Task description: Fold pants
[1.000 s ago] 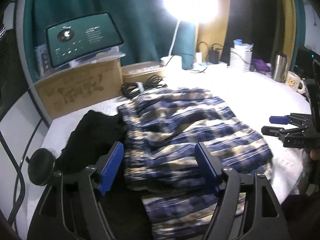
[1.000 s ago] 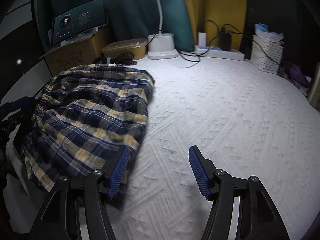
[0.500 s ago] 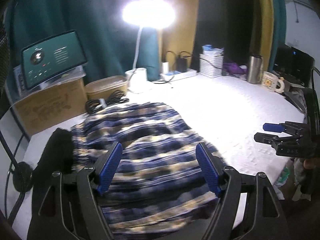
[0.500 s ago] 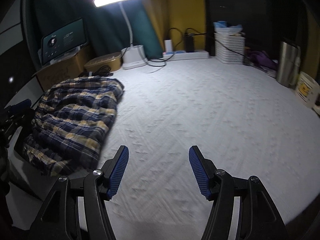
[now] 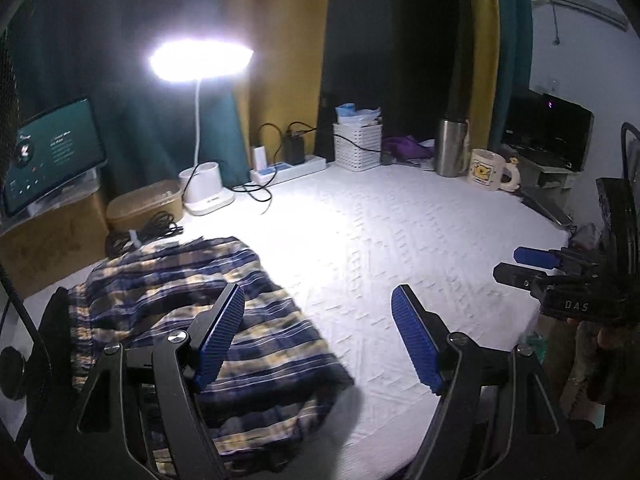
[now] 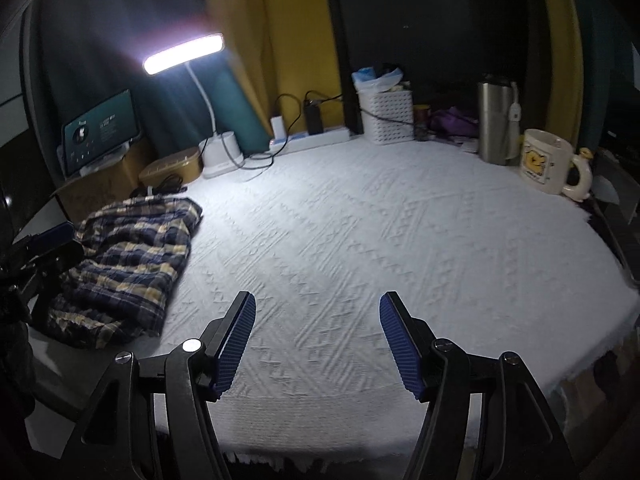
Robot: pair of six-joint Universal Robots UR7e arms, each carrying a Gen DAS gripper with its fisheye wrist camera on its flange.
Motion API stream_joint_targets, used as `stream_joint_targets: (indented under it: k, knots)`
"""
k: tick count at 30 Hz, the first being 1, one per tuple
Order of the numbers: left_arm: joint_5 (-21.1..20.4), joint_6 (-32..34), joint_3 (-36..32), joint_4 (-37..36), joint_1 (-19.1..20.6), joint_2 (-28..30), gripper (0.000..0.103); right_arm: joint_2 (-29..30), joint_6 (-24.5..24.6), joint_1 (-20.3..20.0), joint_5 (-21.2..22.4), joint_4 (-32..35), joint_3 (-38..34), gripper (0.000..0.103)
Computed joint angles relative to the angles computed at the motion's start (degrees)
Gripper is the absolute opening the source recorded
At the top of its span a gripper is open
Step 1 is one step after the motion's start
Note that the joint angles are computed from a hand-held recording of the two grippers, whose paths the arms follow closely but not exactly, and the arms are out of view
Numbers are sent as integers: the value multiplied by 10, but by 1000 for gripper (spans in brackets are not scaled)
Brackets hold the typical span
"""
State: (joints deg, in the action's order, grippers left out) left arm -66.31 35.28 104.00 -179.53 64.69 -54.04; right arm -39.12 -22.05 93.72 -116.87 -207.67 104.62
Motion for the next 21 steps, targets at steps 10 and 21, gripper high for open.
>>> stream_joint_targets:
  k: [10, 21]
  knots:
    - [-19, 19, 24, -58, -27, -20, 85, -38, -36, 23, -15, -77, 38, 75]
    - [-34, 31, 53, -107, -47, -56, 88, -57, -87, 67, -41, -135, 51, 80]
